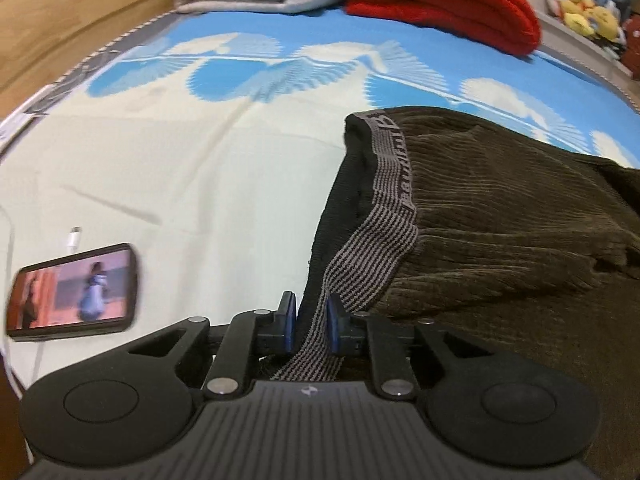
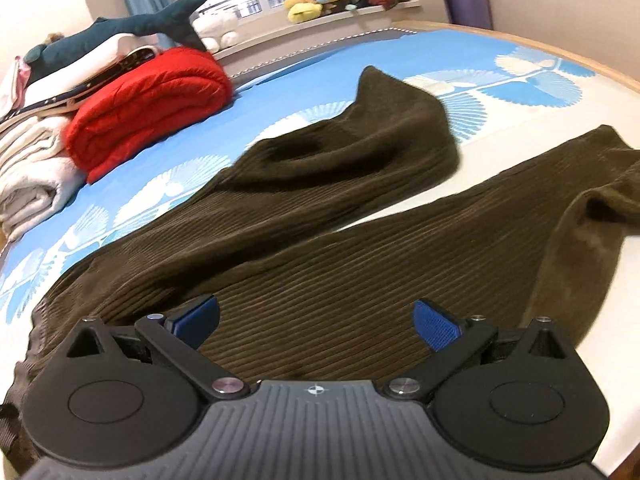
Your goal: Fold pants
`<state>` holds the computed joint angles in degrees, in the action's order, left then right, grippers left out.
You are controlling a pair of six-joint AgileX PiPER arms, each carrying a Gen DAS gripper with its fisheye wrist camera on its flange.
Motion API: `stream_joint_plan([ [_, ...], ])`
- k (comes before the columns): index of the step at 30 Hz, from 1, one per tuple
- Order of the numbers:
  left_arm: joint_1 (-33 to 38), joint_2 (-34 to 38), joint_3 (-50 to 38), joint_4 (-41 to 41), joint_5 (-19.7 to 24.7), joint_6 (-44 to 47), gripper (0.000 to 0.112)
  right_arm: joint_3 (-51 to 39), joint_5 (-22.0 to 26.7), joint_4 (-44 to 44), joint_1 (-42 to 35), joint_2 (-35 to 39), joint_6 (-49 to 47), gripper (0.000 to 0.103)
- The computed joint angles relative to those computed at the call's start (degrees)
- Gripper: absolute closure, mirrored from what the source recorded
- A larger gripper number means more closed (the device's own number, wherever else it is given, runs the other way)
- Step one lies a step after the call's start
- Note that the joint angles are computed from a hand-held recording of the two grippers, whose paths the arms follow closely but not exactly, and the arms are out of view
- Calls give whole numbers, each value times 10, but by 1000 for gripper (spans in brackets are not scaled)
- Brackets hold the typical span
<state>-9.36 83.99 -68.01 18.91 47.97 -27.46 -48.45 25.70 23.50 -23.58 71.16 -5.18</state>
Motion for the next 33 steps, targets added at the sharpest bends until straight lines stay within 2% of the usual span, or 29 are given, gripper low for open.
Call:
stream_joint_plan([
  [5, -30, 13, 8, 80, 6, -49, 90, 7, -10, 5, -15, -6, -13, 1],
  [8, -45, 24, 10, 122, 14, -88, 69, 12, -9, 9, -25, -12, -17, 1],
  [10, -60, 30, 10, 161, 31, -118, 32, 15, -8, 15, -34, -14, -26, 1],
  [12, -70, 36, 12, 182, 42, -138, 22, 16, -9, 13, -43, -16, -28, 1],
  [17, -66, 34, 17, 127, 33, -93, 22, 11, -5, 63, -109, -30, -85, 1],
  [20, -67, 30, 22, 109, 23, -92, 22, 8, -48, 108, -187, -49, -123, 1],
  [23, -64, 32, 20, 96, 24, -94, 21, -26, -42, 156, -300, -18, -141, 1],
  [25, -62, 35, 15, 89, 29, -95, 21, -66, 2, 169, -384, 32, -100, 1],
  [26, -61, 36, 13, 88, 30, -97, 21, -81, 34, 206, -430, 59, -103, 1],
  [29, -67, 42, 8, 96, 37, -109, 20, -145, 176, 298, -548, 168, -97, 5],
  [30, -70, 44, 7, 102, 39, -115, 20, -167, 215, 316, -571, 207, -90, 7],
  [33, -78, 48, 6, 114, 44, -131, 19, -196, 257, 343, -586, 262, -81, 7],
])
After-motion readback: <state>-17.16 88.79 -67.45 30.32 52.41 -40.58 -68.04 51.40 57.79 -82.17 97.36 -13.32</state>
